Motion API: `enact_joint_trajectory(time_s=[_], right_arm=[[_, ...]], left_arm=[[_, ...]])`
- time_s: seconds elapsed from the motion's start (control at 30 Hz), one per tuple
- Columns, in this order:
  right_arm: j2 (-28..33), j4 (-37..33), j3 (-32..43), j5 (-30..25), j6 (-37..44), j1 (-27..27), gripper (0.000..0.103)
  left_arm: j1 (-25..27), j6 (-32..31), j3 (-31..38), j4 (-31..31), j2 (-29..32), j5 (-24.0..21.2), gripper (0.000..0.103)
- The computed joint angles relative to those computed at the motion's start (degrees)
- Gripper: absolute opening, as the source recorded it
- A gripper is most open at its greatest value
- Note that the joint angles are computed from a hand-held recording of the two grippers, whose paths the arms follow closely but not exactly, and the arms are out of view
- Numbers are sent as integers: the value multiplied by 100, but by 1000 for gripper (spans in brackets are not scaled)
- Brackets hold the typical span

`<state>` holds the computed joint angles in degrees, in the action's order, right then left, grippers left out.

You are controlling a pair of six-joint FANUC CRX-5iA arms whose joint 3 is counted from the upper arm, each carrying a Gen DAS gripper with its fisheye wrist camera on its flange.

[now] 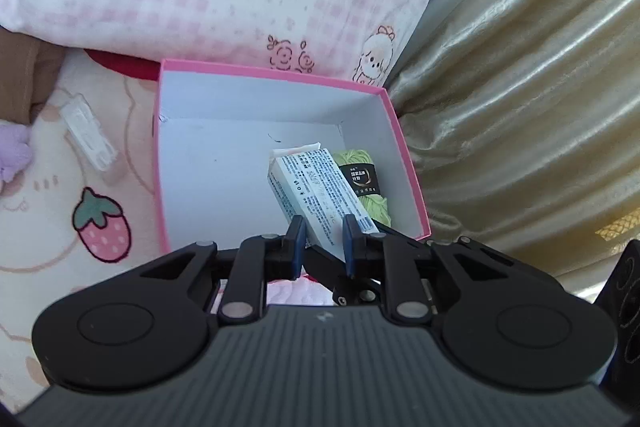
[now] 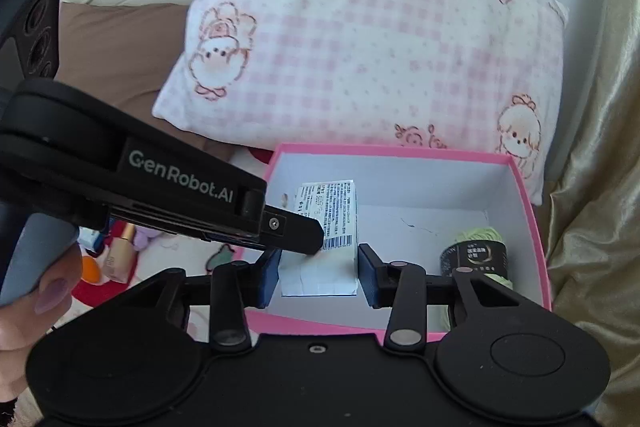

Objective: Organize objects
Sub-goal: 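Carry the soap box with the left gripper into the pink box, then open the left gripper beside the yarn ball and withdraw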

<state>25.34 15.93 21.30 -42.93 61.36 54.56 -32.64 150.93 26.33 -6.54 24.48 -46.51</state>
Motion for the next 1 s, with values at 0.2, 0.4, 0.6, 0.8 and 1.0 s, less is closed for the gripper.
enact_joint_trajectory(time_s=[0.2, 0.4, 0.6, 0.8, 1.0], right_arm=[[567, -468, 597, -457, 110, -355, 46], [1271, -672, 1330, -1101, 13, -573, 46], [1571, -561, 1609, -1417, -14, -587, 46], [1836, -299, 1988, -1986, 185, -470, 47], [1731, -284, 1946, -2071, 115, -470, 52]], left_arm=[[266, -338, 484, 718, 802, 19, 17], [485, -666, 1197, 1420, 1712, -313, 16], [580, -948, 866, 1963, 1813, 156, 15], [609, -1107, 1071, 2049, 1990, -39, 14], [590, -1152, 1010, 2170, 1999, -15, 13]])
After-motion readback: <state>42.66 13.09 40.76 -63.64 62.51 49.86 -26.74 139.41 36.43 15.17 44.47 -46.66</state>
